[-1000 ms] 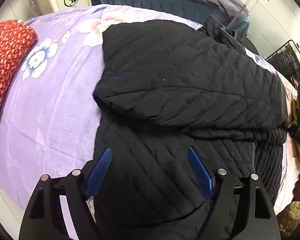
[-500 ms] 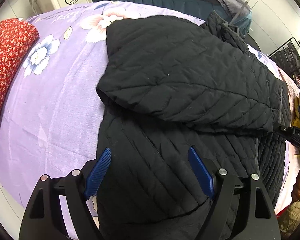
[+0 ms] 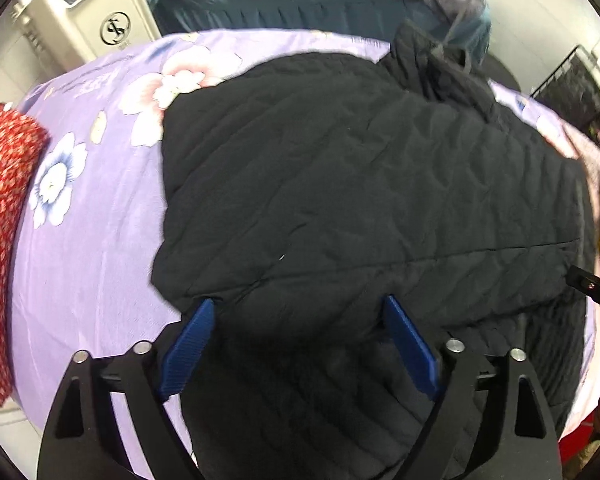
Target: Fold large clothes
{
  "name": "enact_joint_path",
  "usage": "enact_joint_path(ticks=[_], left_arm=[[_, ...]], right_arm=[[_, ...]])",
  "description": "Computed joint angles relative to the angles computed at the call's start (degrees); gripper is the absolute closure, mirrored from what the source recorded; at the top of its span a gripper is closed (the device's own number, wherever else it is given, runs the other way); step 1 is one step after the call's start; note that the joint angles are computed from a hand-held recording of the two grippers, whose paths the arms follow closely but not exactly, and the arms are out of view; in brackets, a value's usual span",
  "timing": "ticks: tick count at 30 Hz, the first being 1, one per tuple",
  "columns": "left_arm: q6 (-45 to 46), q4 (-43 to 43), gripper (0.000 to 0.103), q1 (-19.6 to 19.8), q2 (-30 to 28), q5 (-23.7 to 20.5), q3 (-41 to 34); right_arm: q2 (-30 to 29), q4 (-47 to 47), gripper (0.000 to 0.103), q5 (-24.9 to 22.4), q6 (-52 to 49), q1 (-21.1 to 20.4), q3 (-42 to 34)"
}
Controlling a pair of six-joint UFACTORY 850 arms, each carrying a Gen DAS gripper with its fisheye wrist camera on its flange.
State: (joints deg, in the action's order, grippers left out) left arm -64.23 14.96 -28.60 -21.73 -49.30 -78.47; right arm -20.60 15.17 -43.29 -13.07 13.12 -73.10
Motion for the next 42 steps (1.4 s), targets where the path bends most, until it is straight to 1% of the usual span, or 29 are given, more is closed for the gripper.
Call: enact_joint_path(ticks=[2,6,7,9,12,14,17,20,23,27,29,30,34,38,42], left_arm=[[2.2,-2.4,0.014,0.9,-1.6,0.1,-0.9],[5.6,-6.1,0.006,2.1,-3.3,0.6,-0.9],[6.4,-7.1,0.006,2.4,-3.7,0.6,-0.9],[7.6,-9.1,0.005,3.0,-4.5,0.5,-1.1],[9.3,-10.6,0.005,3.8,-5.7,0.3,-1.8],[9.9,-11.2,0.005,4.2,-6.0,1.2,-1.5],[8.4,-9.6,0.004,3.8,-6.3,1.8,-1.3],[4.6,-6.1,0.004,2.6,-6.6,1.7,-1.6],[0.0,-1.5,0.004,1.2,-6.8,1.4,-1.5],[-2.4,0.0,0.004,0.3,-6.6,1.4,-1.1],[-2.7,0.3,0.005,-0.1,-6.5,1.1,-1.2],[-3.4,0.4,0.005,-0.7,-5.2,1.1,0.1],[-4.5,0.1,0.006,-1.8,-4.6,0.7,-0.4],[-5.4,-2.2,0.006,-2.6,-1.4,2.8,2.9],[-8.3,-4.2,0.006,-4.6,3.3,5.7,8.7]], right_arm=[[-1.6,-1.3,0.030,-0.6,0.9,0.2,-1.0],[-4.0,-1.9,0.023,-1.6,0.6,0.0,-2.0],[-4.6,-2.1,0.019,-2.0,0.8,-0.1,-2.3],[-6.1,-1.6,0.016,-2.6,0.4,-0.3,-3.0],[-7.1,-2.2,0.010,-2.3,0.3,0.0,-3.5],[-7.8,-2.3,0.006,-2.1,-0.3,0.4,-3.7],[-8.4,-2.2,0.005,-1.1,-0.9,0.5,-3.6],[-8.5,-2.3,0.005,0.0,-0.4,1.1,-3.5],[-7.6,-2.2,0.005,2.0,-0.1,1.5,-2.0],[-5.4,-2.8,0.005,4.2,0.6,2.2,1.2],[-5.3,-2.8,0.005,3.8,0.6,2.2,1.2],[-5.4,-2.6,0.005,3.2,0.5,2.2,1.1],[-6.0,-1.5,0.005,-1.6,-0.4,1.5,-0.9],[-3.3,2.8,0.005,-2.8,-3.3,-0.1,1.6],[0.8,7.2,0.005,-4.3,-9.2,-2.3,6.2]])
